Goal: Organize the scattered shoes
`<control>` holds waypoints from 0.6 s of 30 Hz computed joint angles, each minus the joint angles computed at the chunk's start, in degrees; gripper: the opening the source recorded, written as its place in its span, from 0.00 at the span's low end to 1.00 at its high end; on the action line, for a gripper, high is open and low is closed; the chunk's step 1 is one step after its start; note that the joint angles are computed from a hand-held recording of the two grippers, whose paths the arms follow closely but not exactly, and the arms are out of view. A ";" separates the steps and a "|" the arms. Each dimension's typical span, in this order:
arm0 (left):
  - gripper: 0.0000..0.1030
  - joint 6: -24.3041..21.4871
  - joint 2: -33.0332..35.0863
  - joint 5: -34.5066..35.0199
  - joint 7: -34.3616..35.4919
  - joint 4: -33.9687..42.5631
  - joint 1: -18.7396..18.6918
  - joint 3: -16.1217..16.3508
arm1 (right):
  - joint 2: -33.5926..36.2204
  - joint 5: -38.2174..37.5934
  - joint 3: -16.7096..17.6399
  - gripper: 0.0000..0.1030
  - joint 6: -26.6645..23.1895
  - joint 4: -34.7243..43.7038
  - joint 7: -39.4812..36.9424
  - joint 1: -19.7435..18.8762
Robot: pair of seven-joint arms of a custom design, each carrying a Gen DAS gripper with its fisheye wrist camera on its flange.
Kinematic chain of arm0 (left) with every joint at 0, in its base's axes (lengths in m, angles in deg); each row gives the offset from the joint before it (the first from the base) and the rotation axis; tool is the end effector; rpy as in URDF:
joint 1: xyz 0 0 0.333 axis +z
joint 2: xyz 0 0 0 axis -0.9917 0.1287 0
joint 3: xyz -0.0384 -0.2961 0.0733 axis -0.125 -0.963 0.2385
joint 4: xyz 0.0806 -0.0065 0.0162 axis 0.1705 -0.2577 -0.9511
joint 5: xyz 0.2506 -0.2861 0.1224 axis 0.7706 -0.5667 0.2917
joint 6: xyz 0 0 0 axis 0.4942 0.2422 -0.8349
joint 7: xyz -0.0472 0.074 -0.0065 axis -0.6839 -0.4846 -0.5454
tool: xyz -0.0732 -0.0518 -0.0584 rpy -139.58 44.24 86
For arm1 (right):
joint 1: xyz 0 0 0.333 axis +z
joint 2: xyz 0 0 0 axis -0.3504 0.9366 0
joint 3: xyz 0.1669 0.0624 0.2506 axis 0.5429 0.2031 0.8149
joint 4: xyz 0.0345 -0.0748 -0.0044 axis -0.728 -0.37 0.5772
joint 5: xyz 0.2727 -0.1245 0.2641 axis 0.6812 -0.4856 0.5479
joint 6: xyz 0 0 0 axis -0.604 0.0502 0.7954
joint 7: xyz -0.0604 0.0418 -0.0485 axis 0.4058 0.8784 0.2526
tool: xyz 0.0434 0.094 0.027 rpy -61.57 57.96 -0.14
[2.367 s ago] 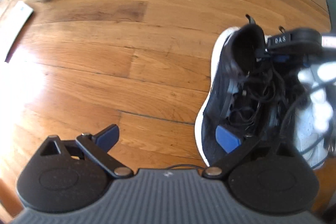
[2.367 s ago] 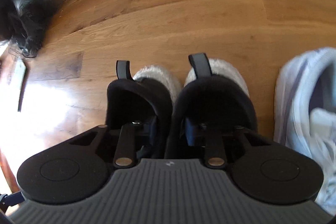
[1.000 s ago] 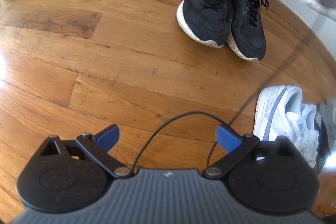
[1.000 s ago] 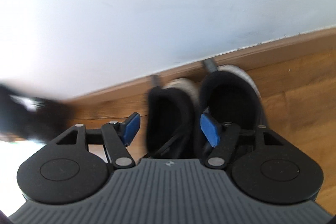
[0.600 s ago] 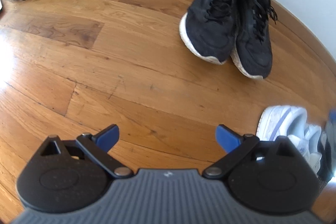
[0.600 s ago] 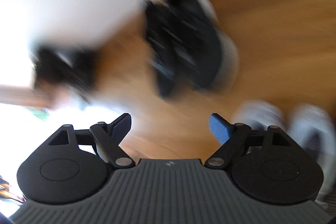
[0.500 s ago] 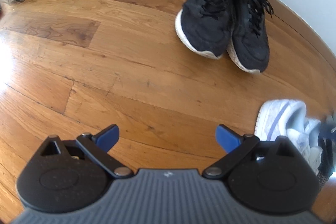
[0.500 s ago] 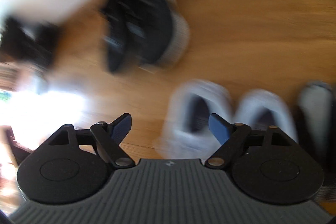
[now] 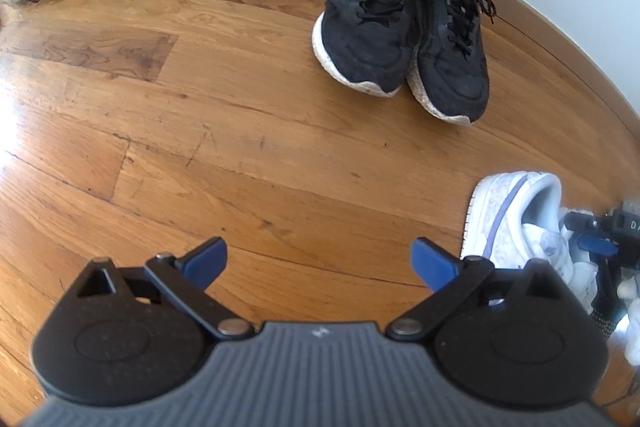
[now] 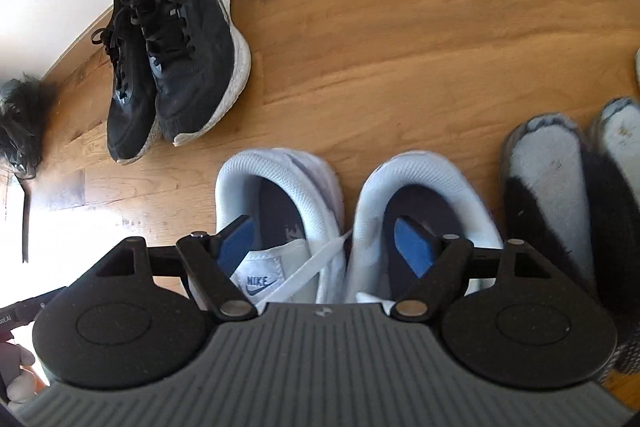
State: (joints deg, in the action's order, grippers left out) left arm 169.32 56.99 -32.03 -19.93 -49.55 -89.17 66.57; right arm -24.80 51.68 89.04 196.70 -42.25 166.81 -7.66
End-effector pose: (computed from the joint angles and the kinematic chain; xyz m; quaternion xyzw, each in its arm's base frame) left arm 0.4526 -0.1621 0.6544 -0.8980 0.4178 -0.1149 0.0760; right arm 0.6061 0.2140 0.5716 -0.7950 0.5641 0.0995 0.1994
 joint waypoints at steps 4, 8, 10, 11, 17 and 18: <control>0.97 0.19 0.11 -0.78 -0.27 -0.12 -0.17 0.10 | 1.13 -1.20 0.21 0.78 -1.64 1.11 -1.20 0.27; 0.97 0.50 0.06 -1.36 0.42 -0.10 -0.40 0.21 | 1.50 -1.41 0.31 0.79 -1.72 2.30 -0.73 0.43; 0.97 0.58 -0.04 -1.61 0.48 -0.25 -0.42 0.23 | 0.18 -0.93 0.32 0.80 0.23 1.59 -2.97 0.17; 0.97 0.63 -0.06 -1.87 0.47 -0.35 -0.42 0.29 | -1.00 -1.43 0.30 0.85 2.81 0.37 -4.85 0.27; 0.97 0.51 0.37 -2.80 0.90 -0.13 -0.51 0.43 | -0.34 -4.65 -0.12 0.98 9.23 -1.06 -9.41 0.81; 0.97 0.59 0.38 -2.90 1.00 -0.13 -0.53 0.45 | 1.26 -4.93 -0.30 0.96 7.39 0.43 -8.02 0.67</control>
